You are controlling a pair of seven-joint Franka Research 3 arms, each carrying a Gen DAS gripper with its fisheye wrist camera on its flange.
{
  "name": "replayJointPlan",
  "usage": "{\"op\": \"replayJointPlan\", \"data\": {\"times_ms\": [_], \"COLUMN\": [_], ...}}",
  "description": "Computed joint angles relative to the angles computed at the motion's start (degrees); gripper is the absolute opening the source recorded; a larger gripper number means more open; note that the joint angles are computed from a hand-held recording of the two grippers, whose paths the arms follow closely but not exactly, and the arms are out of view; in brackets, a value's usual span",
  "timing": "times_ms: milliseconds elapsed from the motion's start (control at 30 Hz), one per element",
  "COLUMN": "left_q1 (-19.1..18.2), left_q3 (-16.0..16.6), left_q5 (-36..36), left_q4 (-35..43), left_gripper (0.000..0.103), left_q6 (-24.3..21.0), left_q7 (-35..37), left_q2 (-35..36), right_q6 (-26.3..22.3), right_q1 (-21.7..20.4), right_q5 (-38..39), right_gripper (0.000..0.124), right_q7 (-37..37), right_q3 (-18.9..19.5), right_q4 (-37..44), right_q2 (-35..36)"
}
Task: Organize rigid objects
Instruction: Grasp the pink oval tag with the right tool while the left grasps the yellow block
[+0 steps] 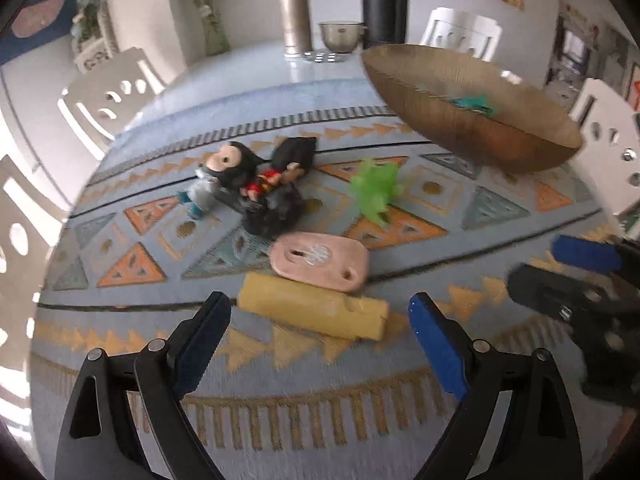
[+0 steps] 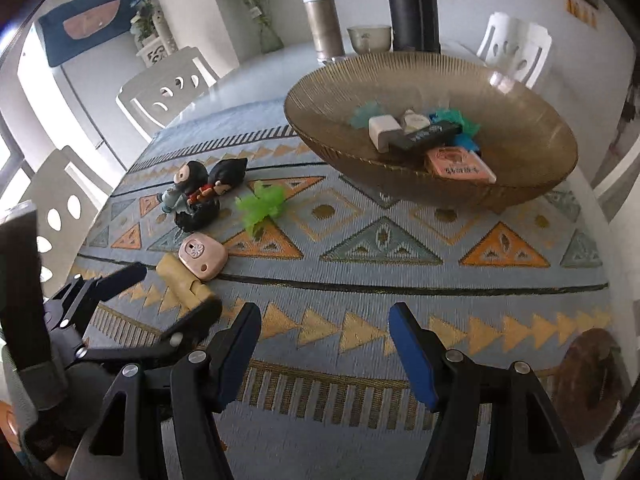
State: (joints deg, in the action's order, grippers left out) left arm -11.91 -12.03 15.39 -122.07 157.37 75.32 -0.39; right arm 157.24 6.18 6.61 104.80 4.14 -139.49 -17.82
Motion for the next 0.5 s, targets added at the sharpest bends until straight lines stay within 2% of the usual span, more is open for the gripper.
{"op": "replayJointPlan", "data": {"times_ms": [33, 67, 100, 200, 333, 400, 467, 500], "left_q1": [0.18, 0.36, 0.58, 1.40, 4.14, 3.67, 2.56, 2.31], "left_q3": [0.20, 0.48, 0.97, 2.41, 4.09, 5.72, 7.43, 7.64], "left_q5": [-1.62, -6.72, -12.59, -17.74, -13.49, -17.61, -25.28, -28.05], "left_q4": [0.03, -0.38, -1.06, -3.49, -6.52, -6.38, -5.01, -4.70], "left_gripper": [0.085, 0.077, 0.073, 0.073, 0.073, 0.073, 0.073, 0.073], "left_q6": [-0.45, -0.66, -1.24, -1.53, 0.69, 0.33, -2.03, -2.54], "left_q7": [1.12, 5.36, 10.17, 15.56, 13.86, 17.84, 24.73, 27.24], "left_q2": [-0.02, -0.44, -1.31, -3.92, -6.75, -6.91, -6.69, -6.80], "right_q6": [0.11, 0.12, -0.07, -0.36, -1.29, -0.89, -0.86, -0.66], "right_q1": [1.01, 1.80, 2.36, 3.97, 6.20, 6.50, 7.03, 7.10], "right_q5": [1.57, 2.83, 3.44, 4.54, 6.30, 4.76, 4.21, 2.87], "right_gripper": [0.065, 0.065, 0.065, 0.065, 0.065, 0.065, 0.065, 0.060], "right_q7": [-1.36, -2.65, -4.00, -7.84, -13.17, -14.00, -15.41, -15.56], "right_q3": [-0.81, -1.34, -1.53, -1.45, -1.05, -0.16, 0.00, 0.22], "right_q4": [-0.08, 0.05, 0.56, 2.76, 7.17, 9.29, 11.19, 11.97], "right_q2": [-0.08, 0.04, 0.42, 2.38, 6.68, 9.14, 11.34, 12.31]}}
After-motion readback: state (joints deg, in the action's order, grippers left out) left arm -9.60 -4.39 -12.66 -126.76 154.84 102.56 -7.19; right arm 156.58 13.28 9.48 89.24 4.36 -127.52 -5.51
